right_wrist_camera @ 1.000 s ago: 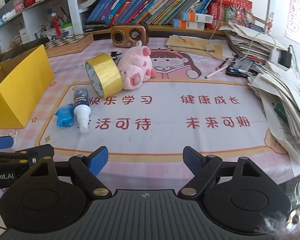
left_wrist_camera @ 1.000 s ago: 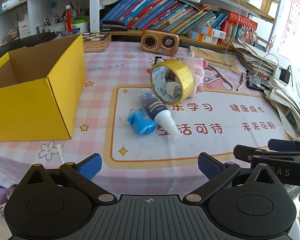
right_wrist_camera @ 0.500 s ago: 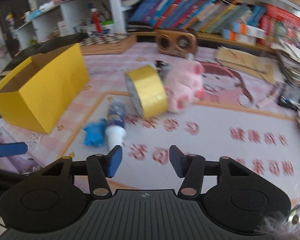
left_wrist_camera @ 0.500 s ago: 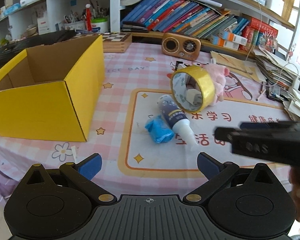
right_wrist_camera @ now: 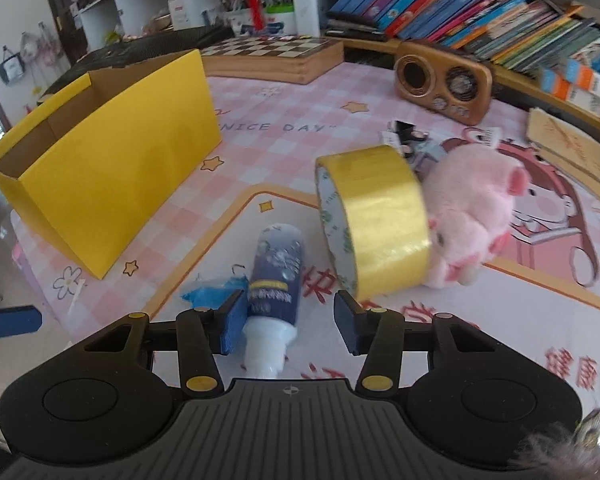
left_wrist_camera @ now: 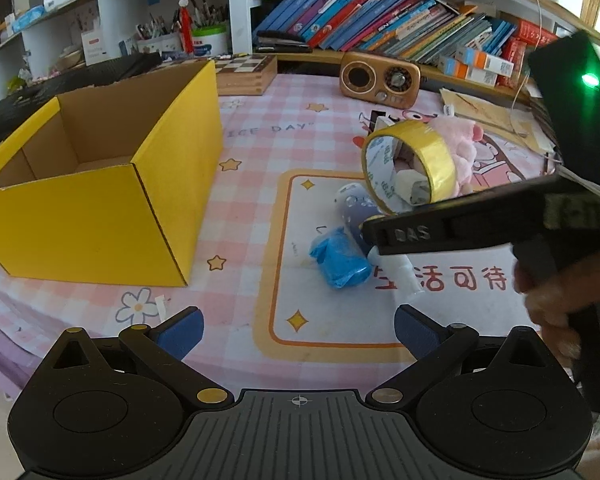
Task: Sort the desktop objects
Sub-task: 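Move both tools toward the bottle and blue bag on the table, then grasp the white-and-navy bottle with the right gripper and lift it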
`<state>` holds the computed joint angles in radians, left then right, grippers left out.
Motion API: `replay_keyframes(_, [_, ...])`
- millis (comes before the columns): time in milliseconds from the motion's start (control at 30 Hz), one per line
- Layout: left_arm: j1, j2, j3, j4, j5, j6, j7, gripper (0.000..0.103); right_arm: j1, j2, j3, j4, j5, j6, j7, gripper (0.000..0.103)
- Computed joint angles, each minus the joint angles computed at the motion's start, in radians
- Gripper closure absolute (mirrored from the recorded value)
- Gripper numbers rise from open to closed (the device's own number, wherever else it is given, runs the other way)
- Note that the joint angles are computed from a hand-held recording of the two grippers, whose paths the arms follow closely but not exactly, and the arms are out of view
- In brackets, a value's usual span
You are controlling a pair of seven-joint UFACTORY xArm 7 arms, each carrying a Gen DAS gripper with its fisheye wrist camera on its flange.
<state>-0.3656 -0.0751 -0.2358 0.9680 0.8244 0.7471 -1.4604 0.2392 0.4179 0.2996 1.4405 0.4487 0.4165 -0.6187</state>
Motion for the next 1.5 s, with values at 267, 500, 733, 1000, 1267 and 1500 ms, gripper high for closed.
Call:
replay_keyframes(267, [-0.004,0.012,0.003,0.013,-0.007,0.015,0.0,0.001,0.043,0.082,-0.027,0.103,-0.092,0.06,0.055,0.065])
replay_keyframes(500, [-0.01,0.019,0.006,0.022,-0.011,0.025,-0.003,0.001,0.017,0.101,0.003,0.124,-0.093,0.083,0.005,0.072])
replay_keyframes(733, [-0.009,0.034,0.013,0.032,-0.002,-0.004,0.0,0.001,-0.073,-0.013,0.062,0.014,0.072,0.085,-0.206,0.072])
replay_keyframes(1000, [-0.014,0.089,0.036,0.068,0.005,-0.074,0.025,0.001,-0.088,-0.188,0.042,-0.169,0.305,-0.012,-0.454,0.072])
replay_keyframes(1267, [-0.04,0.165,0.07,0.142,0.006,-0.074,0.037,0.002,-0.046,-0.23,-0.058,-0.213,0.315,-0.019,-0.395,0.072])
replay_keyframes(1500, [-0.072,0.214,0.099,0.197,0.009,-0.011,-0.006,0.01,-0.057,-0.25,-0.076,-0.232,0.35,-0.003,-0.423,0.072])
